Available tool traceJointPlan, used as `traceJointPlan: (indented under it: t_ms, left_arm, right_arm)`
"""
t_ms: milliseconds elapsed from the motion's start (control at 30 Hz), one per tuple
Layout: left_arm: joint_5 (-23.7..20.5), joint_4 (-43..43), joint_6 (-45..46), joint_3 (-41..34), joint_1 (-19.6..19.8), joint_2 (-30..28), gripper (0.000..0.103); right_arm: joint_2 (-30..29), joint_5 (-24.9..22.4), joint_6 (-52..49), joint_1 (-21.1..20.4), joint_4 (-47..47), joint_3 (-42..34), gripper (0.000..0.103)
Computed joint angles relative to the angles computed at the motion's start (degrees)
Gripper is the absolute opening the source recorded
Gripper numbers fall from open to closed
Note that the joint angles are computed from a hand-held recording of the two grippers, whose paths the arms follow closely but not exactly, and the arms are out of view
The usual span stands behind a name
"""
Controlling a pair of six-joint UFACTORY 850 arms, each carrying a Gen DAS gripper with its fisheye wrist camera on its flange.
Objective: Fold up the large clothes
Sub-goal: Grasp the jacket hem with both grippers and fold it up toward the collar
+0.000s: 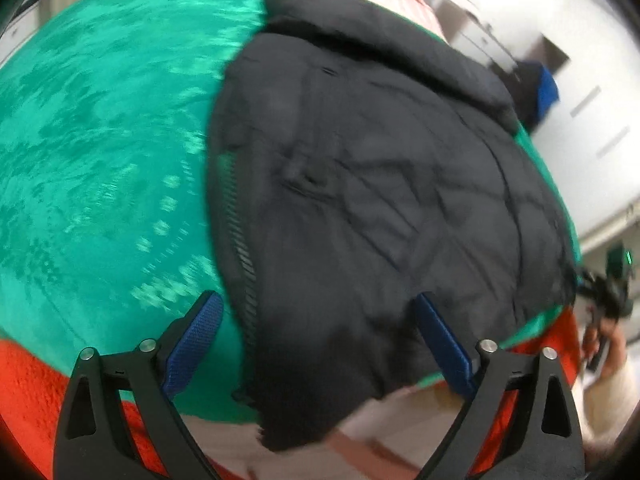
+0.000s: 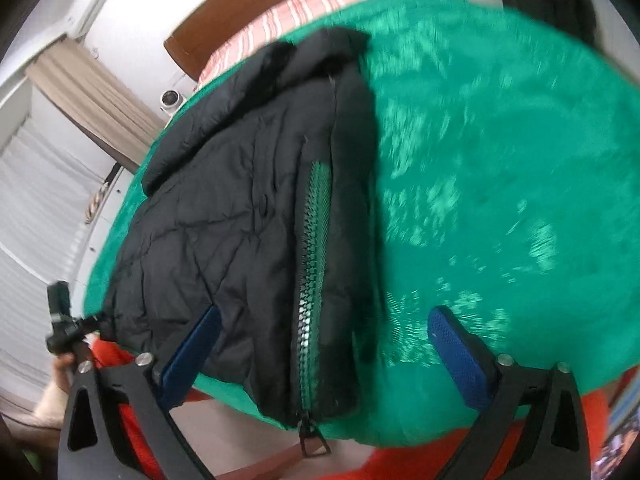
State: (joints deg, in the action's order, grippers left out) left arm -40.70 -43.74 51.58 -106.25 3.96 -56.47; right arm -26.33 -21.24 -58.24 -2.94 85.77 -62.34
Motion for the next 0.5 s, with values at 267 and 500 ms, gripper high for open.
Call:
traceJointPlan:
  t_ms: [267,500]
  left_arm:
    - [-3.8,6.1,-4.4,1.7,1.1,2.3,0.016]
    - [-12.5,10.2,-0.3,11.2,4.5,10.9,0.015]
  right_arm:
    - [2.7,-2.9,16.9,0.9,-21.7,-2.2,0.020]
    - [12.7,-12.7,21.7,-0.1,-24.3,6.5,0.020]
